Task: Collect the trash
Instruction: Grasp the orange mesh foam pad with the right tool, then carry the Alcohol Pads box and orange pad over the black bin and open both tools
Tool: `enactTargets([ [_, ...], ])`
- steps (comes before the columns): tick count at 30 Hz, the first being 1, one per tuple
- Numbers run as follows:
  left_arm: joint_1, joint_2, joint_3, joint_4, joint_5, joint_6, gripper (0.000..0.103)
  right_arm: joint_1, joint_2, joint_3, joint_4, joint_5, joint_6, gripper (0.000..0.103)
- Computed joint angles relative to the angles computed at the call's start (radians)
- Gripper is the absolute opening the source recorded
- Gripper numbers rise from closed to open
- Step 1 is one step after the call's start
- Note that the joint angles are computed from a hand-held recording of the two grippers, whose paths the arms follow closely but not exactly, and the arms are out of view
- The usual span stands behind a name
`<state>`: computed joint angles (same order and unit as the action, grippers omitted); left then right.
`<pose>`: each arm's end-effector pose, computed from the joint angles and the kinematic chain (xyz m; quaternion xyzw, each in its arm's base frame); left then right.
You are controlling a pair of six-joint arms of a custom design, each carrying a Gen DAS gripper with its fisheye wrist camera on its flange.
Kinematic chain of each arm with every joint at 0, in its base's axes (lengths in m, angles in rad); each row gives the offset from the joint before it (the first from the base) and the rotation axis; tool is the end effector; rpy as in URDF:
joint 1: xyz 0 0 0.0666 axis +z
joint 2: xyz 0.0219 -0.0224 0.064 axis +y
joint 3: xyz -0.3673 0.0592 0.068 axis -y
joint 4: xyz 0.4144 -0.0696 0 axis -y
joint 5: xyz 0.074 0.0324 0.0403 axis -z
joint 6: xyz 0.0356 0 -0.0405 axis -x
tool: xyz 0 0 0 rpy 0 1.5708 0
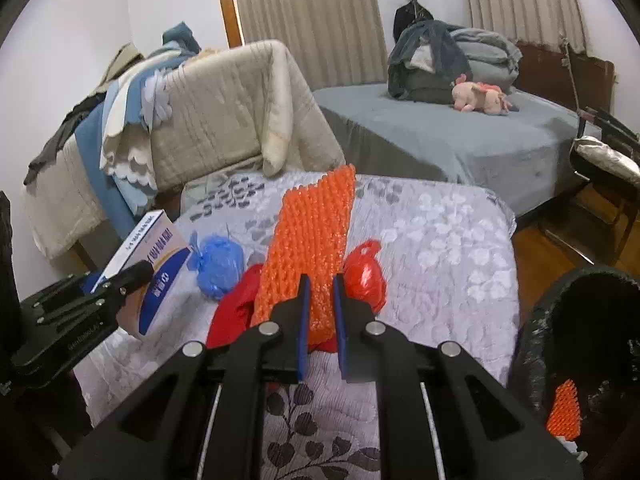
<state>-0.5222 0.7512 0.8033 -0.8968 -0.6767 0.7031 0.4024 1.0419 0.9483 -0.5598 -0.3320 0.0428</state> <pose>0.2546 -0.1212 0.3763 -0.1970 0.8676 0.0612 0.4525 0.3574 0.1643 0.3777 -0.2666 0.8463 0.2239 0.4032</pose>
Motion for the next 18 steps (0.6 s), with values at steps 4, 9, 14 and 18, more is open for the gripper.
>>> enactTargets([
  [4, -0.029, 0.012, 0.027, 0.004, -0.019, -0.003, 0.030, -0.016, -0.025, 0.008, -0.009, -0.004, 0.005, 0.011],
  [9, -0.062, 0.031, 0.063, 0.019, -0.030, -0.018, 0.030, -0.047, -0.060, 0.017, -0.022, -0.027, -0.002, 0.011],
  [14, -0.095, 0.062, 0.102, 0.033, -0.035, -0.029, 0.030, -0.089, -0.092, 0.022, -0.036, -0.049, 0.005, 0.011],
  [18, -0.121, 0.088, 0.128, 0.056, -0.032, -0.036, 0.030, -0.133, -0.118, 0.022, -0.048, -0.068, 0.012, 0.011],
])
